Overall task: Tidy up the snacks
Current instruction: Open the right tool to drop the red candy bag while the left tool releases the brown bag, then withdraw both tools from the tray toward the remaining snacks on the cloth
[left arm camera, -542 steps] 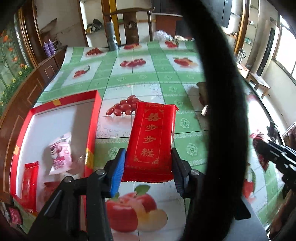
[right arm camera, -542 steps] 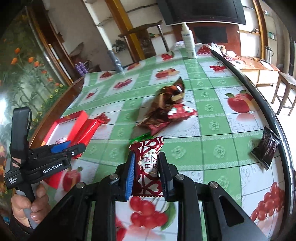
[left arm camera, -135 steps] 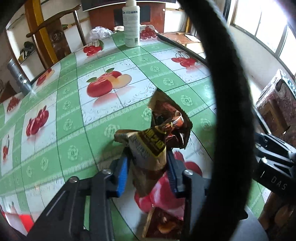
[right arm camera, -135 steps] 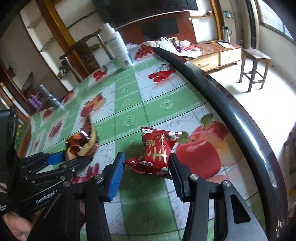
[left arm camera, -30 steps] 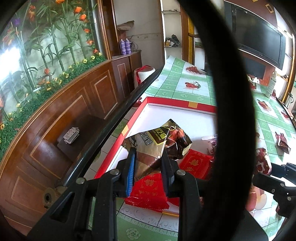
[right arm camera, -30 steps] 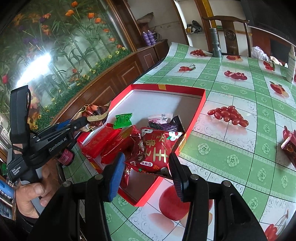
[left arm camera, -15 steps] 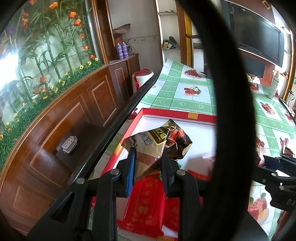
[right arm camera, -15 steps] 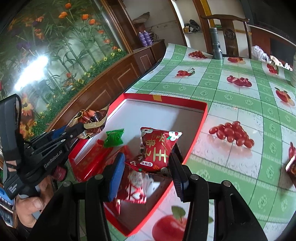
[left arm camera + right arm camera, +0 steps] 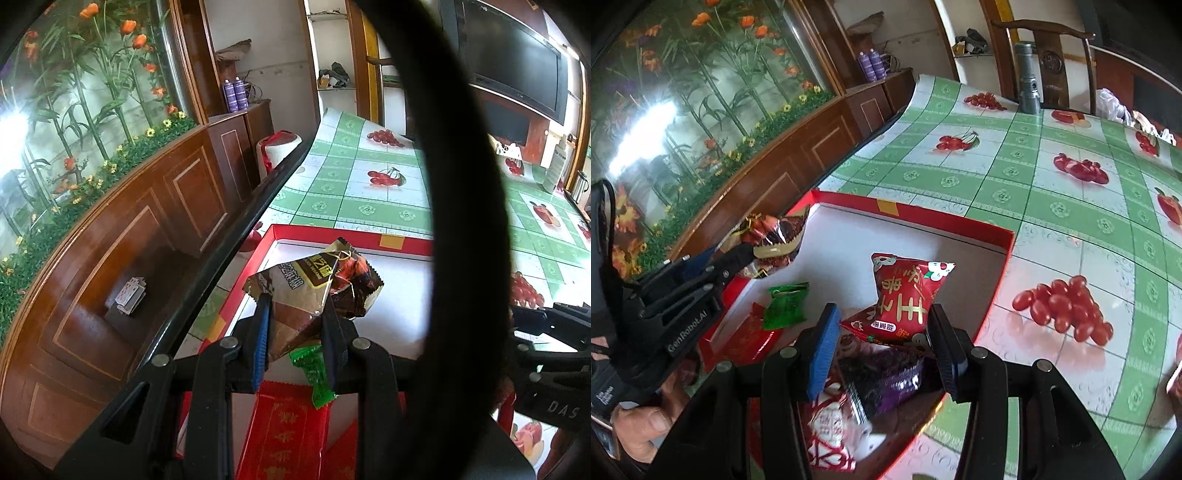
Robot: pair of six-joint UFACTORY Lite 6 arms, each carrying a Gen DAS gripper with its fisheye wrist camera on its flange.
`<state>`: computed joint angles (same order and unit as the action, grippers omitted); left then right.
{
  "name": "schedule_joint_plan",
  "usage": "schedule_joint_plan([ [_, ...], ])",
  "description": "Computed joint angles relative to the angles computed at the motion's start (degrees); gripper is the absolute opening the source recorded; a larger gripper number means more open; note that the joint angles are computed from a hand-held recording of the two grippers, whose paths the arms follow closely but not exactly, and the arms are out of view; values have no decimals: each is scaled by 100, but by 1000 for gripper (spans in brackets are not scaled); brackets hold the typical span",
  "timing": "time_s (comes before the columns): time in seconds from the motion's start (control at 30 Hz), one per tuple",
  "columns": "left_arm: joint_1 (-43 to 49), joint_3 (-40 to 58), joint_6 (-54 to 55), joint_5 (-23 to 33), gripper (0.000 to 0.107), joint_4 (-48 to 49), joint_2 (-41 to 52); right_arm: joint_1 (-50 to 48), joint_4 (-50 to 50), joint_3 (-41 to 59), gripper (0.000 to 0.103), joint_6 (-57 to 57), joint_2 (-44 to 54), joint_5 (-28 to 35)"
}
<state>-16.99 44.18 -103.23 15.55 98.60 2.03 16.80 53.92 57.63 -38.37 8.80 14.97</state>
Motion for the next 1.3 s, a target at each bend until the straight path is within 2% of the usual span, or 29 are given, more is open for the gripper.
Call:
schedule_joint_plan([
  [0.27, 110, 332, 264, -160, 27, -222, 501, -35, -4, 344, 48, -37, 456, 39],
  [0.53, 222, 827, 1739, -353, 28, -1791, 1083, -8, -405, 633, 49, 314, 785, 81],
  [0.57, 232, 835, 1757, -353, 30, -1838, 1087, -2, -508, 660, 50, 411, 815, 93],
  [0.63, 270, 869, 2137, -308, 46, -2288, 1064, 2, -607, 658, 50, 547, 814, 119],
  [0.67, 282, 804, 2035, -295, 59, -2221, 957, -27, -425, 591, 50, 392, 748, 142],
  [0.7, 278, 756, 1861, -278, 64, -2044, 887, -47, -296, 497, 50, 271, 648, 136],
  [0.83, 244, 496, 1664, -226, 71, -1861, 450, -109, -151, 255, 51, 163, 346, 131],
  [1.07, 107, 86, 2023, -202, 72, -2345, -144, -131, -164, -286, 53, 228, -367, 167],
  [1.3, -233, -405, 2343, -62, 72, -2872, -826, -301, -80, -1250, 58, 235, -1555, 247],
])
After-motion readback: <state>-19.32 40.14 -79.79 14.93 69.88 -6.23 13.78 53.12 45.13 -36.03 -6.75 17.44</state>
